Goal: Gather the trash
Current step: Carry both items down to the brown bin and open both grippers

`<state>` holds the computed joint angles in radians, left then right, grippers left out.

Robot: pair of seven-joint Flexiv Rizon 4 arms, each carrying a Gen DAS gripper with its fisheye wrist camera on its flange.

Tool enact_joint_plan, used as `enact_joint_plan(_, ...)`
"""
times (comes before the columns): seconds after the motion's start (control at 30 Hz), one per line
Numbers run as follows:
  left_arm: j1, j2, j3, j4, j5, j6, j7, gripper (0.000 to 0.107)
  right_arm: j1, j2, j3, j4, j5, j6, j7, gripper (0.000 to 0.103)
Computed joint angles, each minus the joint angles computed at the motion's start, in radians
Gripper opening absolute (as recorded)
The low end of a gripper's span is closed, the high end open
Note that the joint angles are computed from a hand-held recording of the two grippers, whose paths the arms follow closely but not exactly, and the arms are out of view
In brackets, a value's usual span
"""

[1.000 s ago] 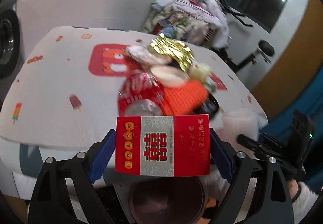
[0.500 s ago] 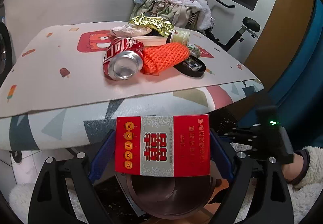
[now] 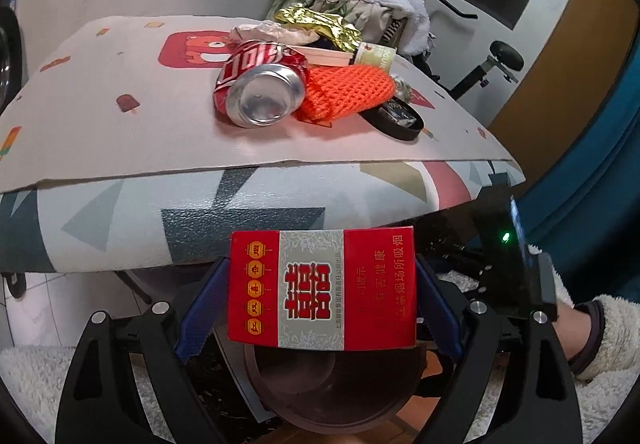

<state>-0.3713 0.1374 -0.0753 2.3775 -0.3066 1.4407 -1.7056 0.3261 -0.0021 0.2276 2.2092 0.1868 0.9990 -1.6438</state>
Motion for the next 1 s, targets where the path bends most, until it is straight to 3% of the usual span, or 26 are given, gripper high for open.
enact_joint_plan(0.1,0.039,0.0,-0.027,-0.022,0.098,-0.03,-0.046,0.086,-0.007,0.019,-0.004,0.005,0.021,0.039,0.004,0.08)
enact_joint_plan(0.23,0.041,-0.013,-0.033,-0.045,0.14,-0.065,-0.045,0.086,-0.014,0.064,-0.005,0.046,0.038,0.183,0.021,0.091)
enact_joint_plan(0.33,0.04,-0.024,-0.039,-0.064,0.169,-0.094,-0.042,0.086,-0.019,0.094,-0.005,0.093,-0.004,0.327,0.071,0.097)
enact_joint_plan(0.47,0.048,-0.054,-0.053,-0.103,0.234,-0.152,-0.055,0.086,-0.05,0.095,-0.014,0.139,-0.125,0.474,0.193,0.097)
enact_joint_plan(0.67,0.038,-0.114,-0.064,-0.176,0.321,-0.249,-0.061,0.086,-0.072,0.066,-0.037,0.153,-0.237,0.512,0.32,0.097)
enact_joint_plan(1.0,0.013,-0.142,-0.051,-0.205,0.334,-0.288,-0.04,0.088,-0.059,0.08,-0.05,0.177,-0.222,0.521,0.31,0.097)
